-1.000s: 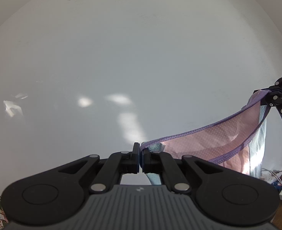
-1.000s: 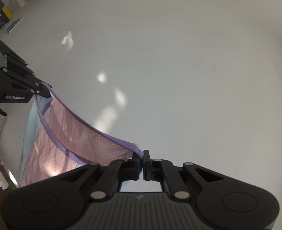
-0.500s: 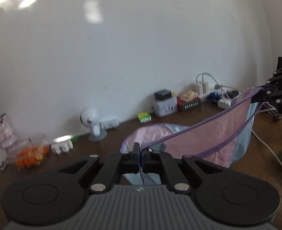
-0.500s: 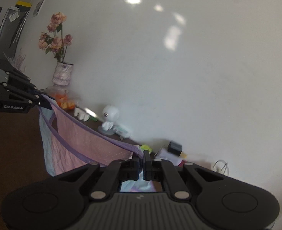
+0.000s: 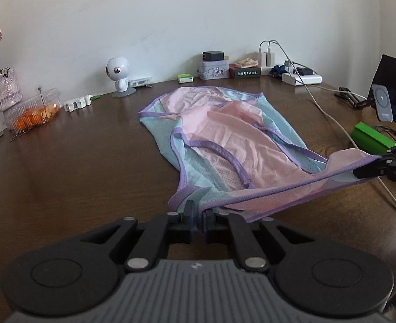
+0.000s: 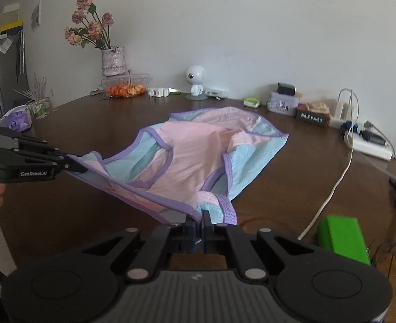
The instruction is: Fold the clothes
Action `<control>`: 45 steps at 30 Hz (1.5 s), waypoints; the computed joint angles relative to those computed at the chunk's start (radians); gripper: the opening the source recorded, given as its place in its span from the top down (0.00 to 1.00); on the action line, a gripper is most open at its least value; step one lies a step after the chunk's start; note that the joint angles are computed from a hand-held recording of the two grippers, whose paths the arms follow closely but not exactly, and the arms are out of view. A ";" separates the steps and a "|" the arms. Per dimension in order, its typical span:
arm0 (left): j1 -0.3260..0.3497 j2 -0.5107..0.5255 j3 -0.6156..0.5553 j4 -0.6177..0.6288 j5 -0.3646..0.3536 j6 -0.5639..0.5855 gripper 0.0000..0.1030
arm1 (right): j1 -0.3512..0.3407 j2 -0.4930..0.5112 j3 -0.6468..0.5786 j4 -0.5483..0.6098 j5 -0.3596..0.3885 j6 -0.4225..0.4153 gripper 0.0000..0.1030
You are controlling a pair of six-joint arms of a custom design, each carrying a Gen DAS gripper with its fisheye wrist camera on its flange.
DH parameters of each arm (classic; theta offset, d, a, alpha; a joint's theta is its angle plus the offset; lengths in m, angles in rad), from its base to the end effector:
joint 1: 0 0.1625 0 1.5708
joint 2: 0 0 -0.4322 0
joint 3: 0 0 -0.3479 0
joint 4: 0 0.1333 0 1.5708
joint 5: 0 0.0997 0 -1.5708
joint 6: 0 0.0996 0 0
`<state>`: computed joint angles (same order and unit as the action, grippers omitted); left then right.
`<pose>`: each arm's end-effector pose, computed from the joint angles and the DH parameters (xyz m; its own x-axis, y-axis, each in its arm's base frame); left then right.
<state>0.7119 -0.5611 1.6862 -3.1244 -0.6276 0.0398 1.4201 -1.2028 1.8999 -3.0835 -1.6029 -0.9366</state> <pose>-0.3379 -0.5741 0.0668 -0.6103 0.2483 -0.7522 0.7135 0.5848 -0.3859 0.0441 -0.5762 0.3468 -0.6663 -0.4433 0.5996 -0.7322 0.5410 -0.4137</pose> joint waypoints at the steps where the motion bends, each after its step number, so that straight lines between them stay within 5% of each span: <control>1: -0.003 -0.018 0.024 0.027 0.001 -0.021 0.74 | -0.008 -0.014 0.019 0.007 0.006 0.010 0.97; 6: -0.025 -0.133 0.180 0.026 -0.084 -0.049 0.66 | -0.048 -0.116 0.108 0.098 0.041 -0.014 0.83; 8: -0.031 -0.181 0.245 -0.078 -0.151 -0.017 0.57 | -0.062 -0.167 0.152 0.085 0.081 -0.086 0.66; 10: -0.022 -0.222 0.287 -0.188 -0.246 -0.003 0.42 | -0.081 -0.218 0.188 0.071 0.150 -0.163 0.34; 12: 0.005 -0.238 0.300 -0.272 -0.348 0.004 0.37 | -0.101 -0.235 0.201 0.040 0.235 -0.181 0.16; 13: 0.012 -0.229 0.286 -0.281 -0.350 -0.001 0.29 | -0.102 -0.228 0.199 0.017 0.254 -0.165 0.15; 16: 0.018 -0.158 0.186 -0.172 -0.206 -0.031 0.30 | -0.074 -0.152 0.161 -0.071 0.224 -0.086 0.15; 19: 0.038 -0.071 0.066 -0.040 -0.086 -0.100 0.41 | -0.029 -0.042 0.092 -0.149 0.129 -0.017 0.17; 24: 0.064 -0.014 -0.010 0.006 -0.052 -0.088 0.57 | 0.025 0.082 -0.031 -0.131 -0.049 0.092 0.42; 28: 0.079 -0.015 -0.020 0.025 -0.055 -0.128 0.86 | 0.027 0.110 -0.061 -0.104 -0.093 0.092 0.54; 31: 0.082 -0.011 -0.020 0.008 -0.051 -0.139 0.94 | 0.030 0.127 -0.067 -0.109 -0.131 0.083 0.87; 34: 0.079 -0.010 -0.007 -0.022 -0.054 -0.125 0.99 | 0.028 0.125 -0.065 -0.100 -0.122 0.084 0.97; 39: 0.085 -0.035 0.018 -0.031 -0.011 -0.262 1.00 | 0.013 0.099 -0.065 -0.090 -0.106 0.181 1.00; 42: 0.080 -0.046 0.043 -0.058 -0.001 -0.240 1.00 | 0.002 0.096 -0.072 -0.114 -0.133 0.233 1.00; 45: 0.066 -0.048 0.056 -0.086 0.029 -0.227 0.93 | -0.013 0.084 -0.058 -0.138 -0.101 0.235 0.84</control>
<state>0.7781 -0.6094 1.7419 -3.2103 -0.5989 -0.1867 1.4067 -1.1190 1.8417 -3.2218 -1.7042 -0.7016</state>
